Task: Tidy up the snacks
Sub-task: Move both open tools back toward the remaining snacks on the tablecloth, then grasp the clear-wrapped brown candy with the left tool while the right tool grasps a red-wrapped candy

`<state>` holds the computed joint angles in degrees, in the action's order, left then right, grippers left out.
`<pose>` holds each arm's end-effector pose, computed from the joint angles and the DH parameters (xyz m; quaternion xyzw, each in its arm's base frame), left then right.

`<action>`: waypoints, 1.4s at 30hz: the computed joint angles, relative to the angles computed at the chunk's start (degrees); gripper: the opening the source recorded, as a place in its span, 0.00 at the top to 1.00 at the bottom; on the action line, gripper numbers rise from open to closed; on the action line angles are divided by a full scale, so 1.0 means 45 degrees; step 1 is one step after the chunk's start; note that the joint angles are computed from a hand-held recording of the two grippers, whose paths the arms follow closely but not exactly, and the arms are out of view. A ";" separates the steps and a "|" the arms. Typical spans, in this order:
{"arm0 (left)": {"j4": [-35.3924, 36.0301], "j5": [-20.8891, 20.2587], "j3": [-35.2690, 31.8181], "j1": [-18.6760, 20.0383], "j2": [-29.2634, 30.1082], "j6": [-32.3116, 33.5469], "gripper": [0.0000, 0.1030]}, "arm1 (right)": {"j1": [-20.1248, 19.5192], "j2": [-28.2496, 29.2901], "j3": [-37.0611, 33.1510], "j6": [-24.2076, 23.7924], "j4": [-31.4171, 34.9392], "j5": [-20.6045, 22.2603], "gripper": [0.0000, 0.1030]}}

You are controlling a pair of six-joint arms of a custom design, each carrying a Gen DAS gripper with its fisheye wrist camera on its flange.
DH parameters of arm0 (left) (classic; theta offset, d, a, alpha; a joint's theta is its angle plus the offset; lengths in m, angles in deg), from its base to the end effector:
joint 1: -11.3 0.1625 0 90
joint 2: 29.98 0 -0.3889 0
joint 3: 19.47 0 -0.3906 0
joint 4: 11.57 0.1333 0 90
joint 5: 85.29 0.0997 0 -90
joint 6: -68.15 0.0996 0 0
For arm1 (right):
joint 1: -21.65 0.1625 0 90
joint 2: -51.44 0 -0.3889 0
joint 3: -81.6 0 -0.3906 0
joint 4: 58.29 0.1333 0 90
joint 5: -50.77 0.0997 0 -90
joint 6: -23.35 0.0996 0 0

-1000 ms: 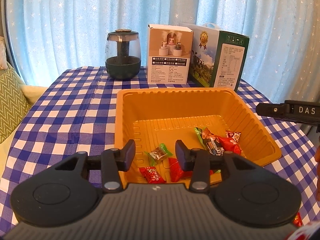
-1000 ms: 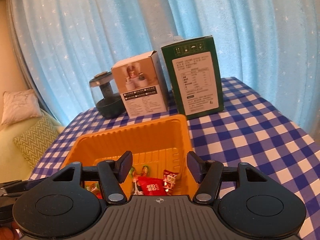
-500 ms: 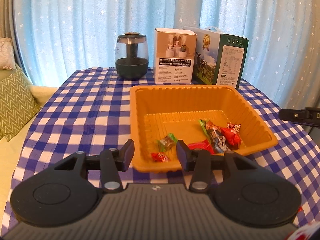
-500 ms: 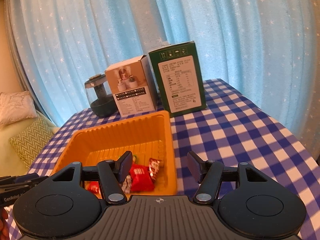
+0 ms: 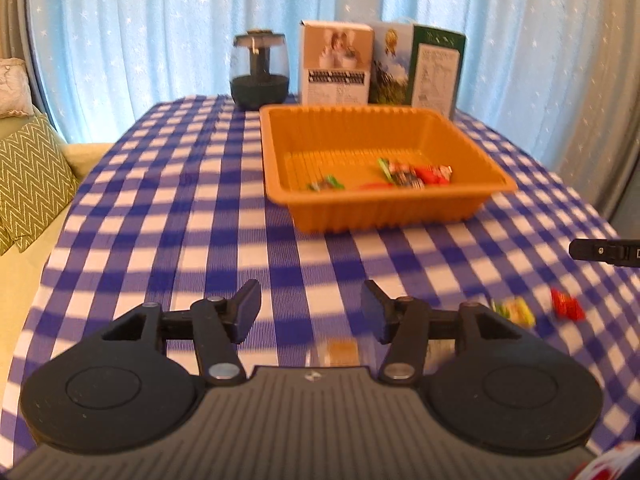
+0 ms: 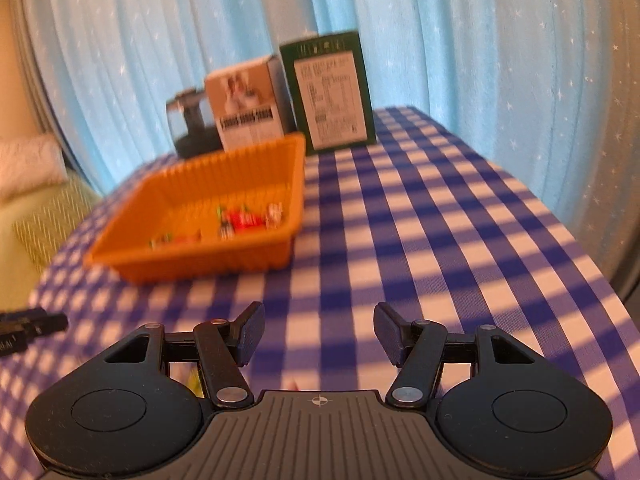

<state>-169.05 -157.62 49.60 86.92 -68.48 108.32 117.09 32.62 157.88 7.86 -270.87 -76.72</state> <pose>-0.0347 -0.7936 0.1899 0.3863 0.8554 -0.2724 0.2118 0.1379 -0.6818 0.0159 -0.0251 -0.8163 0.4840 0.3144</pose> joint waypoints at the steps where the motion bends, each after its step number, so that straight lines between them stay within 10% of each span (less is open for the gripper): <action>1: 0.0035 -0.0034 0.0209 0.0037 -0.0156 0.0140 0.48 | -0.0031 -0.0086 0.0244 -0.0022 0.0086 0.0034 0.41; 13: 0.0932 0.0690 0.1301 0.0108 -0.0838 0.2757 0.36 | -0.0048 0.0273 0.0376 -0.2486 0.1112 -0.0711 0.41; 31: 0.0919 0.1043 -0.0909 0.0135 0.1049 0.3878 0.36 | -0.0176 0.0411 -0.0111 -0.1603 0.1613 -0.0804 0.41; 42: 0.2395 0.0398 -0.1432 0.0186 0.1116 0.2684 0.74 | -0.0110 0.0570 -0.0296 -0.1499 0.1697 -0.0654 0.42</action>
